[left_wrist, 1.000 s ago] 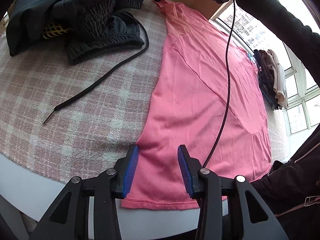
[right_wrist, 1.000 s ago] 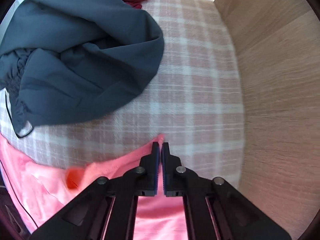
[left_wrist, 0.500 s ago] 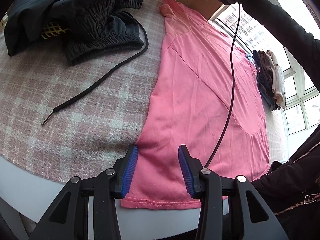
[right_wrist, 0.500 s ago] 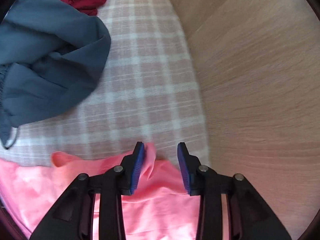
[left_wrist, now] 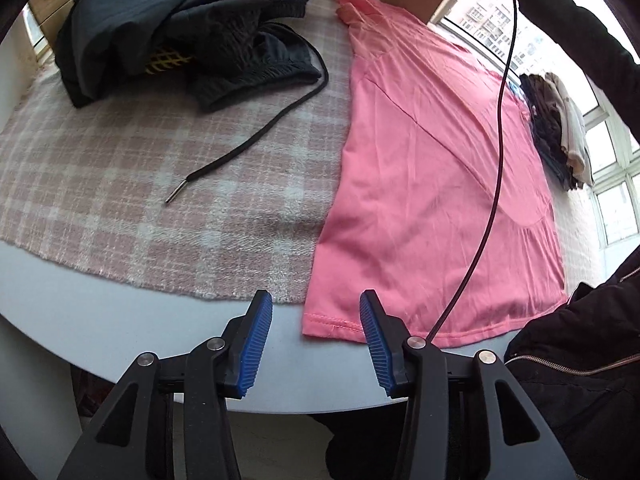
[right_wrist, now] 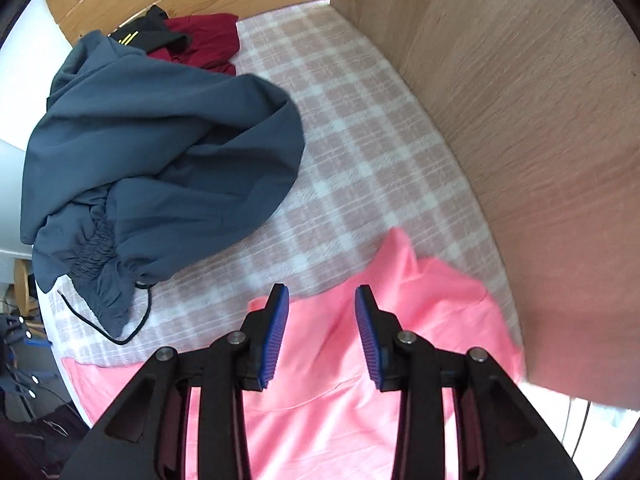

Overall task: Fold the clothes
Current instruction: 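Grasp the shirt side edge with the right gripper and fold it lengthwise over the body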

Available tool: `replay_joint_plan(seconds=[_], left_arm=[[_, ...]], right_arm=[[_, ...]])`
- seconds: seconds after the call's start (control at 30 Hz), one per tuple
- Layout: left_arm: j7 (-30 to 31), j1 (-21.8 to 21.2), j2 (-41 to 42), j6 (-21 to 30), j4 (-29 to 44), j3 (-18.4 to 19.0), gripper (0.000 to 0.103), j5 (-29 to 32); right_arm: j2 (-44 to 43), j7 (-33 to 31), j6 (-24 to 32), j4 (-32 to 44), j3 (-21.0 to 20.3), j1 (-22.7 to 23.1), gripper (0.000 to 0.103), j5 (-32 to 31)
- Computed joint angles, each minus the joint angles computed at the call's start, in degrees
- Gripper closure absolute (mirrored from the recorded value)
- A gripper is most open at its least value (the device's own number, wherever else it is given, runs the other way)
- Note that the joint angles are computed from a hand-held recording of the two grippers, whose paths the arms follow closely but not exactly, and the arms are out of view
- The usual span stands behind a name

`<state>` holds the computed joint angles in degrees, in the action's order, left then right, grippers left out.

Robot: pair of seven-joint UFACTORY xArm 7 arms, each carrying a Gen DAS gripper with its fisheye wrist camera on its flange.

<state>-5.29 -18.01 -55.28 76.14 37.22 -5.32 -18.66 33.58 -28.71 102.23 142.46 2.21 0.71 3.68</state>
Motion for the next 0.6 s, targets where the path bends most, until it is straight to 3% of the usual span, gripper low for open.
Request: replay_joint_plan(seconds=[0.07,0.2,0.27,0.37,0.43,0.6], left_arm=[[0.65,-0.44,1.12,-0.33,-0.04,-0.87,0.06,0.6],[0.13,-0.59,1.03,-1.22,-1.12,-1.64,0.063,1.03],[-0.46,-0.8,0.78,-1.49,-1.44,-2.06,0.072,1.18],[-1.39,-1.49,0.26,-2.1,-1.62,-3.79,0.075,2.18],[-1.9,-2.24,-0.16,-2.38,-1.81,-4.67,0.096,2.71],[-2.28,-4.65,-3.12,-3.46,-4.01,-4.03,0.102,1.07]], right_arm=[[-3.24,0.14,-1.68,-4.81,0.08,0.18,0.069,0.16],[-5.44,0.48,-2.67,-7.29,0.48,0.22,0.069,1.4],[-5.67,0.98,-3.38,-7.97,0.4,0.57,0.069,1.34],[-6.0,1.6,-4.88,-9.51,0.33,1.09,0.067,1.06],[-6.46,1.88,-5.29,-10.67,0.24,1.24,0.065,0.84],[-7.42,2.44,-5.93,-13.36,0.15,1.37,0.065,0.54]])
